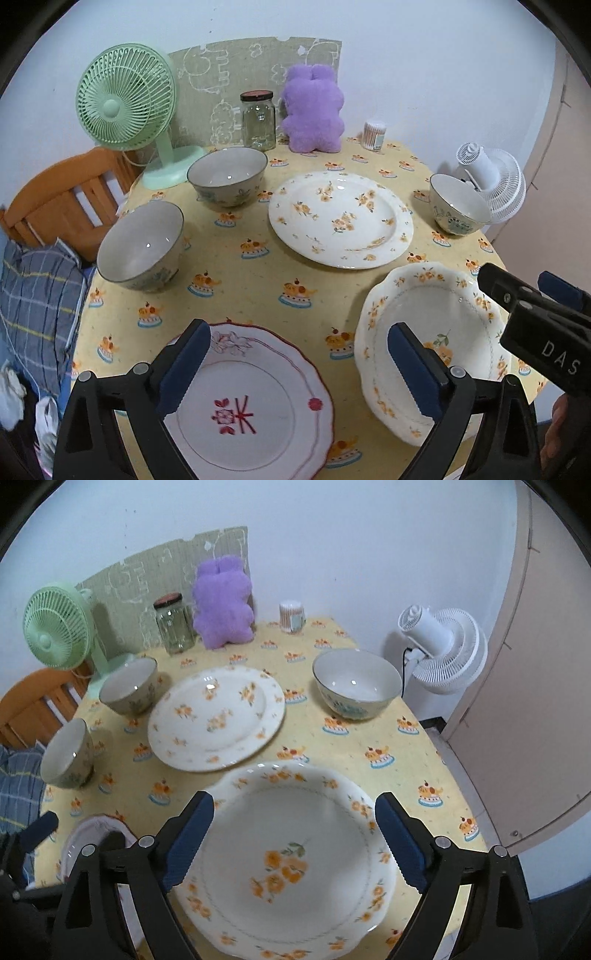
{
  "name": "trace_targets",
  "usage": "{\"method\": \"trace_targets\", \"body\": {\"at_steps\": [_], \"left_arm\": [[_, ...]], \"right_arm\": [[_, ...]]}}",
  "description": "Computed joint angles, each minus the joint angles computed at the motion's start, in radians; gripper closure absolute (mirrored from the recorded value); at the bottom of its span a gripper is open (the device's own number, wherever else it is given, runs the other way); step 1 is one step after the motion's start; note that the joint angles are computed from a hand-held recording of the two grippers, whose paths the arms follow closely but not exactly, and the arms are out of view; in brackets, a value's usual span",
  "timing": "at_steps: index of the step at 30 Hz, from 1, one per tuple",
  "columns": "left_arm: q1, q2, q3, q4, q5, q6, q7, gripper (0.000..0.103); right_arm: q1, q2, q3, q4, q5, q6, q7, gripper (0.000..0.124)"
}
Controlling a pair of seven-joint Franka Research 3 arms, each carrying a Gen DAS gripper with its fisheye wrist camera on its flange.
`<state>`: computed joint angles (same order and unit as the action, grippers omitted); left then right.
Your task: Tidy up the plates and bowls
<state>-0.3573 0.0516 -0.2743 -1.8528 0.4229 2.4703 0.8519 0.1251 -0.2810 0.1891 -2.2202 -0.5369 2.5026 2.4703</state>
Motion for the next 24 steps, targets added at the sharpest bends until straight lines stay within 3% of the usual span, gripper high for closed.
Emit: {"method": "trace_targets", "body": {"at_steps": [6, 14, 24], "left_arm": [[0.018, 0.008, 0.009, 0.019, -0.058, 0.004, 0.057, 0.005], [0.006, 0.099, 0.024, 0.133, 0.029, -0.031, 0.008, 0.005], [-0.052, 0.304, 0.064, 0.405, 0.071, -0.136, -0.044, 0.006]], "right_arm": [[0.024, 0.044, 0.018, 0.059, -0.024, -0.045, 0.038, 0.033], [0.059, 0.139, -0.031, 0.164, -0.019, -0.072, -0.015, 0.031], [0.07, 0.276, -0.125, 0.276, 0.059, 0.037, -0.149, 0.031]]}}
